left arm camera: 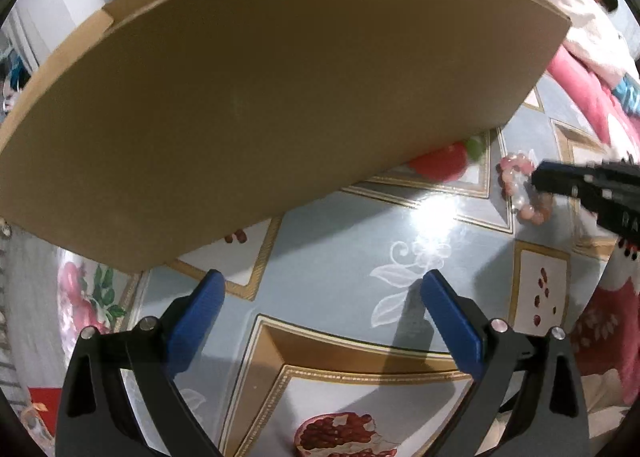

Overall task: Organize jewelry
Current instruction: 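Move both open tools back toward the pink-orange bead bracelet, then lower the right tool onto the pink-orange bead bracelet and close on it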

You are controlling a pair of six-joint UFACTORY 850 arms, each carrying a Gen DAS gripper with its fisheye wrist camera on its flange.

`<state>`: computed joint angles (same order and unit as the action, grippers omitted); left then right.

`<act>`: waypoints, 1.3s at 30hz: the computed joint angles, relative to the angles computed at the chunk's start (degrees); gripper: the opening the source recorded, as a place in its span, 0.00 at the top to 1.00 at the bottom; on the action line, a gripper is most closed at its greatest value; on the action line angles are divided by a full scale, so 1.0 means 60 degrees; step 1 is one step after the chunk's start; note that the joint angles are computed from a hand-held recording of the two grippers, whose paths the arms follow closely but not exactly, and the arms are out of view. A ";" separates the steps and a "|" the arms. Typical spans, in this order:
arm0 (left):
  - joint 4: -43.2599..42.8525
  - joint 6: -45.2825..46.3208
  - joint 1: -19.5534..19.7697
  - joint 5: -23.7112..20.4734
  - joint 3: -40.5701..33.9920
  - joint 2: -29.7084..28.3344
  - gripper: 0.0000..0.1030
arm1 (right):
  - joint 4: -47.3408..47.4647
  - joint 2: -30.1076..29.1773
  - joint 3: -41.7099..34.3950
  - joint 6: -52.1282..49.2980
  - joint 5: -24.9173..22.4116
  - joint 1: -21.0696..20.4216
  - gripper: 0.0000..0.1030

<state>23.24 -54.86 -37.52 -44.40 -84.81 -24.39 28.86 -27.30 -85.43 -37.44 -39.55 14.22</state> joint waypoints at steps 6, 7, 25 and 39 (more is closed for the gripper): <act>0.0051 -0.0224 0.0078 0.0133 0.0400 0.0286 0.06 | 0.0643 0.0331 0.0422 -0.0778 -0.0432 0.0116 0.93; 0.0077 -0.0245 0.0079 0.0154 0.0449 0.0324 0.06 | 0.0713 0.0389 0.0484 -0.0904 -0.0473 0.0135 0.93; -0.1157 -0.0306 0.0694 0.1001 0.1537 0.1272 0.06 | 0.0899 0.0565 0.0565 -0.0955 -0.0284 -0.0083 0.92; -0.0262 -0.0871 0.0240 -0.0243 0.0698 0.0631 0.05 | 0.0843 0.0458 0.0429 -0.0954 -0.0247 -0.0203 0.78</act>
